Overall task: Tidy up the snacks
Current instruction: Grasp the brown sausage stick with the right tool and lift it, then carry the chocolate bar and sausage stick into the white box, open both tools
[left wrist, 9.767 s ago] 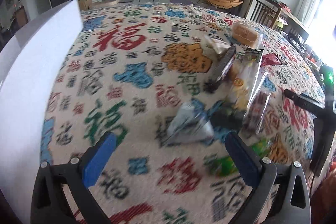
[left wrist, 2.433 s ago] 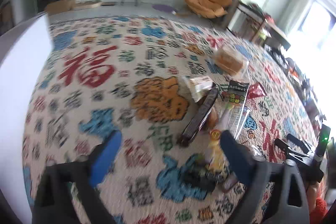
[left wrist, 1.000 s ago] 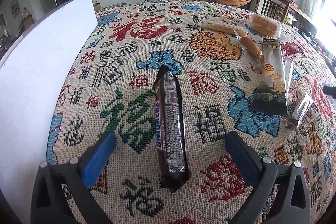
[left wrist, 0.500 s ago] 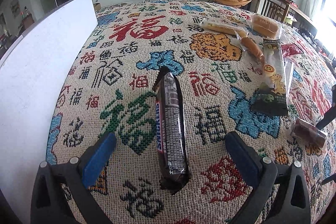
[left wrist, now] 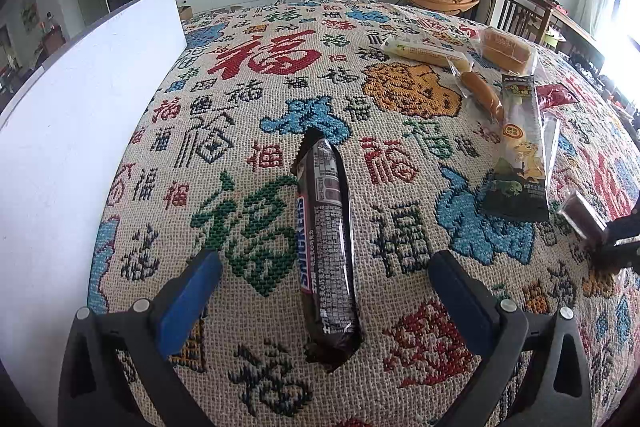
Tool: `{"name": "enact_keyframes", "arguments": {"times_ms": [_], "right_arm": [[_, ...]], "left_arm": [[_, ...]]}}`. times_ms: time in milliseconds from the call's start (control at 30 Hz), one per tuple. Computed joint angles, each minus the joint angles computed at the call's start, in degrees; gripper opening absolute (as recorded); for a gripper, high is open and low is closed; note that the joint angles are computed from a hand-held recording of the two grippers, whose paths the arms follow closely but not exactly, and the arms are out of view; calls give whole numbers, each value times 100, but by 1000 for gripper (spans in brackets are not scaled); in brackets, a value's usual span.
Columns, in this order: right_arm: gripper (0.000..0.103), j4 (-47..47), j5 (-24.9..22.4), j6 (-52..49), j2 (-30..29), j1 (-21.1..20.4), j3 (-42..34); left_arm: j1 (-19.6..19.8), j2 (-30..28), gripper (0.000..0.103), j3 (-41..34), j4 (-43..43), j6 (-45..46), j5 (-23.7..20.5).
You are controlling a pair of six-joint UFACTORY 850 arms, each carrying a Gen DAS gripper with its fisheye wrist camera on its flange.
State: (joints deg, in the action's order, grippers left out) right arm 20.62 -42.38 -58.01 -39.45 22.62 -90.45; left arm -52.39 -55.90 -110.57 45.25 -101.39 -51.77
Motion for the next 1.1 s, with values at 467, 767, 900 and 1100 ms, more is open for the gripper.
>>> {"name": "enact_keyframes", "arguments": {"times_ms": [467,767,900,1100], "right_arm": [[59,4556,1804,-1960,435,-989,1223],[70,3056,508,-72,-75,-1177,190],[70,2554,-395,1441,-453,-1337,-628],[70,829,-830,2507,-828,-969,-1591]], "left_arm": [[76,364,103,536,-185,748,702],[381,399,97,212,-1885,2104,1026],[392,-19,61,-496,-1806,2133,236],[345,298,18,55,-1346,1528,664]]}}
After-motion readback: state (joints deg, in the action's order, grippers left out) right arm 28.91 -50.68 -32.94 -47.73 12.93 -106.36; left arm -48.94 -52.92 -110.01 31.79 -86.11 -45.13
